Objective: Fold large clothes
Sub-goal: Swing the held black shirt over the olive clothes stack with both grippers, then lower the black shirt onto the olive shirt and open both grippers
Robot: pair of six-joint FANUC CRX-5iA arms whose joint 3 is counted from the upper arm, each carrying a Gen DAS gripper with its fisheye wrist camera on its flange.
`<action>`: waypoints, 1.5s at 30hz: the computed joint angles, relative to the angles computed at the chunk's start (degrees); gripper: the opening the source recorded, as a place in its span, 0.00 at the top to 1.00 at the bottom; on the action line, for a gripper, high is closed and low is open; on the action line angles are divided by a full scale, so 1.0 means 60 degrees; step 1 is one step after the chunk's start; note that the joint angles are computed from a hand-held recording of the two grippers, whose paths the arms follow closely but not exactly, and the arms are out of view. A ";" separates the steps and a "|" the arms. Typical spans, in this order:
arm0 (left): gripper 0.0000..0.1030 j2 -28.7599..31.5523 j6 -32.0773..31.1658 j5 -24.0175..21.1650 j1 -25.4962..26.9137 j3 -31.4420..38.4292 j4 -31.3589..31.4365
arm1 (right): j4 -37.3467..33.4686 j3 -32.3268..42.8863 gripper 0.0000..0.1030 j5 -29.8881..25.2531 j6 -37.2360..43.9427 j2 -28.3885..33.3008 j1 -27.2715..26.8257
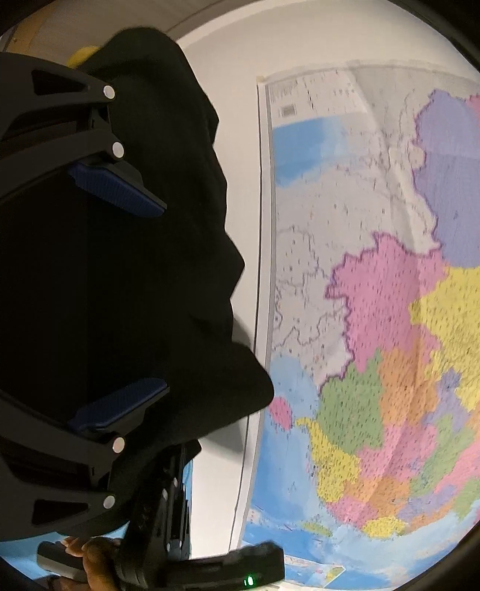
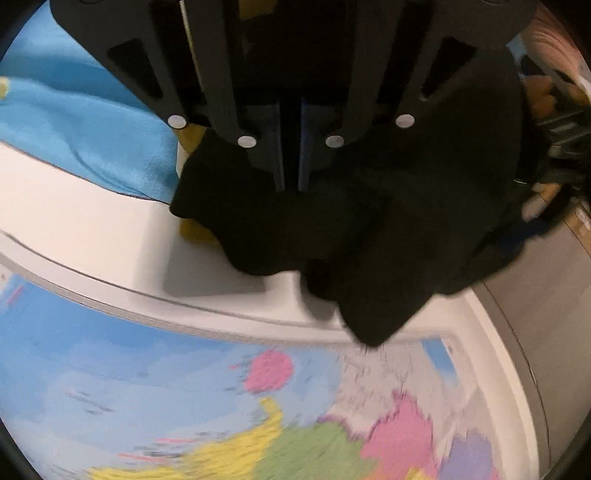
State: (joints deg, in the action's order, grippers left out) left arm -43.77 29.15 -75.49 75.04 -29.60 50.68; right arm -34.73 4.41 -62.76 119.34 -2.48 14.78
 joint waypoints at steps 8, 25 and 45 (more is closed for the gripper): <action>0.17 0.0740 0.1620 0.0982 -0.1907 0.0828 -0.1951 | -0.0846 0.0149 0.96 -0.0347 0.0025 0.0059 -0.1232; 0.17 -0.0853 -0.0404 -0.0768 0.1482 -0.0197 0.0321 | -0.2795 -0.0347 0.56 -0.1644 0.2598 -0.1424 -0.1872; 0.10 -0.1814 -0.2809 -0.6620 0.8458 -0.1489 0.2712 | -0.3136 -0.1358 0.42 -0.2413 0.3653 -0.2390 -0.2478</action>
State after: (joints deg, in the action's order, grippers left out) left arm -54.65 12.29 -115.21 125.79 -38.54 66.95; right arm -53.55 -3.74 -77.24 141.26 -16.81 -0.09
